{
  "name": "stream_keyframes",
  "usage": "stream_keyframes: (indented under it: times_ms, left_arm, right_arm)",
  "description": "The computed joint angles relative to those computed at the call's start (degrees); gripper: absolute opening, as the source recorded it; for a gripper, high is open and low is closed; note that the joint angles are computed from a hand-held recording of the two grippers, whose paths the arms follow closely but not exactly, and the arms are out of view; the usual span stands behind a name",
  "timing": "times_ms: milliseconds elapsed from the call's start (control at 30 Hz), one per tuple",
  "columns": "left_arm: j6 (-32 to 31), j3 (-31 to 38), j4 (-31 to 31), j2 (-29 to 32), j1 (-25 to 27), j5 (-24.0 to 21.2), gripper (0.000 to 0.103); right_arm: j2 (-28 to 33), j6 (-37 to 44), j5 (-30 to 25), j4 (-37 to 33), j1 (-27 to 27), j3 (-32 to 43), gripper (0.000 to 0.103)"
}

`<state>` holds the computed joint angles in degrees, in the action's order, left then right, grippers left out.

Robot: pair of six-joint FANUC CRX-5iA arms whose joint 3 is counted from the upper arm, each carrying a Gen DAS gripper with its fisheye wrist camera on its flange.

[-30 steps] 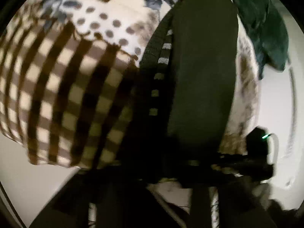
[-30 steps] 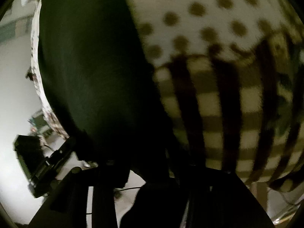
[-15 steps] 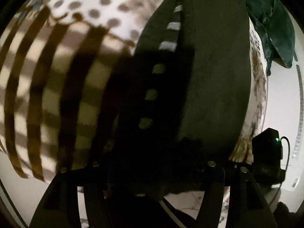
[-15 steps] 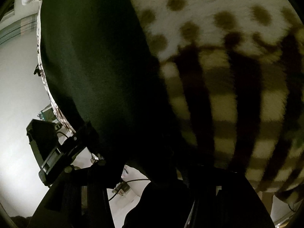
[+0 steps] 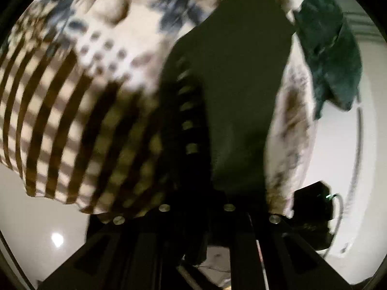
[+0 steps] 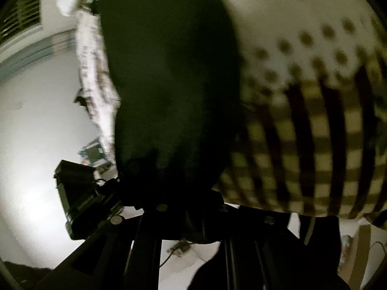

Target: Fold small clothes

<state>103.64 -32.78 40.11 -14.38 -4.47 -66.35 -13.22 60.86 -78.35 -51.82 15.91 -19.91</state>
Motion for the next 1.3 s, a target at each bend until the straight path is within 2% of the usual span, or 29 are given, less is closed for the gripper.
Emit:
stream_keyframes:
  times_ms: [133,233,400,467,700,800,833,867,900,933,1000,1100,1233,1300]
  left_arm:
    - [-3.85,3.27,7.06,3.79,1.19,3.08,0.009]
    - [-6.61,7.74,10.84,9.43,1.21,6.13,0.009]
    - [-9.83,20.25,12.88,23.03,0.20,10.21,0.009]
    - [-10.71,24.89,13.31,27.63,1.22,9.18,0.009]
    - [-9.67,50.43,13.30,48.69,1.39,6.18,0.013]
    - [-8.45,60.50,12.55,55.66,1.75,4.05,0.024]
    - [-8.89,61.67,12.94,56.56,1.88,4.06,0.035]
    - [-10.75,61.07,13.89,56.27,2.15,4.88,0.045]
    - [-12.15,60.19,14.32,55.65,2.38,5.50,0.063]
    - [-13.60,58.75,14.97,54.75,2.53,6.44,0.066]
    - [-17.47,52.72,16.53,51.02,3.26,7.94,0.066]
    - [-20.18,42.14,15.28,43.77,4.57,9.00,0.067]
    - [-18.98,27.17,12.21,33.51,5.88,7.80,0.067]
    - [-17.71,19.03,14.99,28.97,5.30,7.87,0.067]
  right_arm:
    - [2.47,1.59,1.15,-1.76,-2.34,4.99,0.010]
    - [6.78,3.21,2.93,-2.99,-5.07,11.03,0.010]
    - [17.19,4.50,8.05,-1.31,-7.65,23.04,0.010]
    - [22.19,4.24,9.75,-0.07,-7.98,28.46,0.010]
    - [40.40,-0.78,11.95,7.29,-7.79,50.06,0.010]
    - [48.31,-4.46,13.37,7.02,-8.99,59.24,0.017]
    - [50.06,-5.66,13.18,7.42,-9.52,61.26,0.023]
    - [51.07,-6.56,13.16,7.96,-9.61,62.40,0.046]
    - [51.35,-7.06,14.05,8.86,-9.64,62.58,0.065]
    - [50.21,-6.54,15.21,9.94,-9.84,61.02,0.069]
    - [47.63,-4.14,15.41,10.70,-10.41,57.68,0.071]
    - [43.67,-2.00,13.31,12.37,-11.04,52.03,0.071]
    - [39.19,-1.60,7.68,16.68,-10.70,45.23,0.071]
    - [38.70,-0.97,5.04,18.41,-10.43,44.53,0.071]
